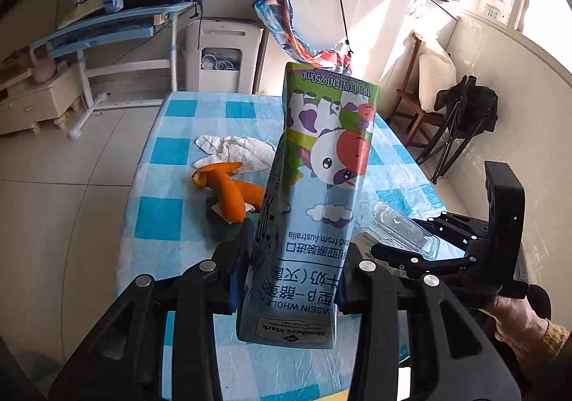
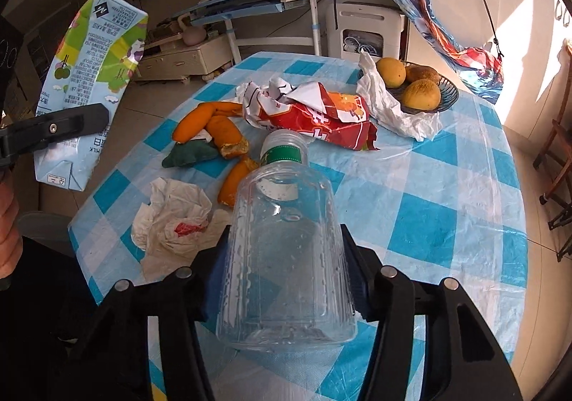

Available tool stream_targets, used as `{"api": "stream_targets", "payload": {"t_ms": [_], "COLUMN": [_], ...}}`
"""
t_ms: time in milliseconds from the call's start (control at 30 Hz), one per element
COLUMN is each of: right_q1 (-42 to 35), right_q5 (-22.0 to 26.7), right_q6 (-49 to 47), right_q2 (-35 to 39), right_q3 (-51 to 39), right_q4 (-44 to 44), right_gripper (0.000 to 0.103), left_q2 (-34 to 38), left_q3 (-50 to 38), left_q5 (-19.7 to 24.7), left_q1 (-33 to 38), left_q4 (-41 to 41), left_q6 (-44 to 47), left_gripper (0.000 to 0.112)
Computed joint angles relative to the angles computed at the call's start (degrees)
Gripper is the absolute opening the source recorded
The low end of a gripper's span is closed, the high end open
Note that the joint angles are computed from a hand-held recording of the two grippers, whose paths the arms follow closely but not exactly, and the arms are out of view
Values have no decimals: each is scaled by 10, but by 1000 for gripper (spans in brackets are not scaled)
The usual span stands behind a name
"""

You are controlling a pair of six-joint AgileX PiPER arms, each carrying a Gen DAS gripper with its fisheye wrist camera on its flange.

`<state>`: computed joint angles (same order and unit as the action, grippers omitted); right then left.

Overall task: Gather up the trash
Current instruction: 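Grasp the blue cow-print milk carton with left tool while right tool grasps the clear plastic bottle, then carry the bottle over the yellow basin and release it with right tool while left tool carries the carton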

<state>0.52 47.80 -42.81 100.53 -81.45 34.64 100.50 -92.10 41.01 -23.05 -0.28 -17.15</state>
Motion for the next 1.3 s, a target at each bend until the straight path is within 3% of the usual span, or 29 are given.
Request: {"api": "stream_targets", "payload": {"t_ms": [233,367,467,567,700,833,933,1033,1167,1300], "right_q1": [-50,-79,-65,3,149,265,294,278,218,59], "right_q5": [42,115,183,206,162,85,32,18,-4,-35], "right_q6": [-30,-68,-93,-99,-44,33,75,65,53,-2], "right_q2": [-81,-139,-185,-239,-275,-230,-185,-199,-301,-365], "right_q3": [50,92,133,193,264,298,312,318,337,357], "right_q4": [74,118,98,23,-86,-162,-180,-155,-101,34], "right_gripper": [55,55,55,55,55,55,57,67,77,83], "left_q2": [-72,-114,-145,-172,-210,-247,-273,-299,-308,-273], "left_q3": [98,154,191,222,264,308,341,382,410,414], "left_q5": [-37,-52,-58,-61,-67,-63,-52,-36,4,38], "left_q1": [3,-6,-12,-18,-27,-60,-94,-133,-198,-231], "left_q4": [-6,13,27,38,44,76,114,154,202,166], "left_q6": [-31,-57,-77,-94,-113,-163,-222,-287,-354,-327], "left_gripper": [36,36,36,36,36,36,36,36,36,36]}}
